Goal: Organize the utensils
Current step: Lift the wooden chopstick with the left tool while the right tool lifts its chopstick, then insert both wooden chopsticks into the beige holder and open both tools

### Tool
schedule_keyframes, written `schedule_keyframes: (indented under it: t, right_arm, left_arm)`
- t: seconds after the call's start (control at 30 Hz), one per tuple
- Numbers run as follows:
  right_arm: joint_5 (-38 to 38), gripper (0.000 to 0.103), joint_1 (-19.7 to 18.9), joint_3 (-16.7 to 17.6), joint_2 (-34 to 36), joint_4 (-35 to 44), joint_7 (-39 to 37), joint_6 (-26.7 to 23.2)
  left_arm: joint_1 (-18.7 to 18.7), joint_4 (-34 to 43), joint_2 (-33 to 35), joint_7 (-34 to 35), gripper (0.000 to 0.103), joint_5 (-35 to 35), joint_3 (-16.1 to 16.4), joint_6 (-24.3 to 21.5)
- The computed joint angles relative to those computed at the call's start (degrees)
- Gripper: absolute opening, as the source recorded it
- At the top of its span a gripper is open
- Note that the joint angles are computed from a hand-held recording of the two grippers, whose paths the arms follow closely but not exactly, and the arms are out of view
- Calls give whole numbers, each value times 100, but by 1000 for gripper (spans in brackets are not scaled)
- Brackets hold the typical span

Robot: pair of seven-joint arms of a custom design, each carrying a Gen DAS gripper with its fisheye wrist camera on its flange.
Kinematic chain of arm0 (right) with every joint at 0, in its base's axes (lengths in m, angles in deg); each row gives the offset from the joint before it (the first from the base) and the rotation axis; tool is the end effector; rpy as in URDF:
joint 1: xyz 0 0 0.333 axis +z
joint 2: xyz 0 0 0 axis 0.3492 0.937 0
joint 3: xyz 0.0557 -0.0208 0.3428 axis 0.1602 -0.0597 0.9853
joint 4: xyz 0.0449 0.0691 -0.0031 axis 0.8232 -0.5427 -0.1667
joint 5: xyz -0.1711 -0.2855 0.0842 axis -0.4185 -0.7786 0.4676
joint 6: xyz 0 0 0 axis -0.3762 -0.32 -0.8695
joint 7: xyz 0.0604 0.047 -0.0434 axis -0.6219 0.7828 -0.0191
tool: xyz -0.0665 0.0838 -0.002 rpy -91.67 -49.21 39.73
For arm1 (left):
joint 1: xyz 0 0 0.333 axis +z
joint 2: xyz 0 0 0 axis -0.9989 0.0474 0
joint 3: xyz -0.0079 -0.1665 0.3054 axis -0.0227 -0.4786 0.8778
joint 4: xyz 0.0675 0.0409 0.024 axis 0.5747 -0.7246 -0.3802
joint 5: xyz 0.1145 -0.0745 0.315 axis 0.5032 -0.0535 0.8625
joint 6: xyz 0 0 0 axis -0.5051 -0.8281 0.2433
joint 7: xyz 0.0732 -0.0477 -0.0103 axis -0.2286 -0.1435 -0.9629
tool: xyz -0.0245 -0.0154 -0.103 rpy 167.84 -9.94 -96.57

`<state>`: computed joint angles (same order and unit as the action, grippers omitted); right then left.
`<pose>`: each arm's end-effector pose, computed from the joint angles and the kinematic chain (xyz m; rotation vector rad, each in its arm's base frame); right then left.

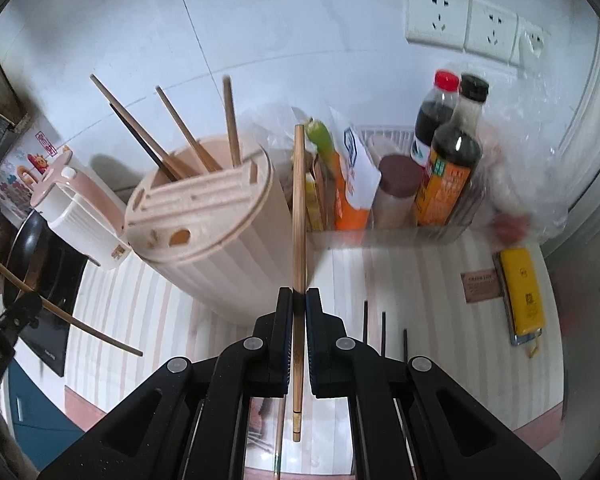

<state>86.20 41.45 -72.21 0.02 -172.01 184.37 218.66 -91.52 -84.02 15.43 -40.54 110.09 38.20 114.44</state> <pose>0.5446 0.2630 0.5335 -2.0494 1.6447 -0.3402 0.4433 -0.1531 0.5896 -2.1758 1.3140 -0.4829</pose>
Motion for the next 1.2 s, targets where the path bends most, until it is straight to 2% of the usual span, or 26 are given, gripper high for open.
schedule_keyframes:
  t: [0.3,0.67,0.9,1.2]
  right_arm:
    - [119,7,35,71,11,470,-281,-87]
    - [992,6,-28,207,414,1896,-973,-537]
    - [1036,6,20,81,1031,3053,-735,-479]
    - [741,6,149,-115,2050,4392,-192,-351]
  left_arm:
    - [41,405,-110,48,4,54,2,-54]
    - [147,1286,-5,358,4,-150,14,124]
    - [97,2002,488,476,4,-195,89,201]
    - [-90,2673,1359,523,4,-479,394,264]
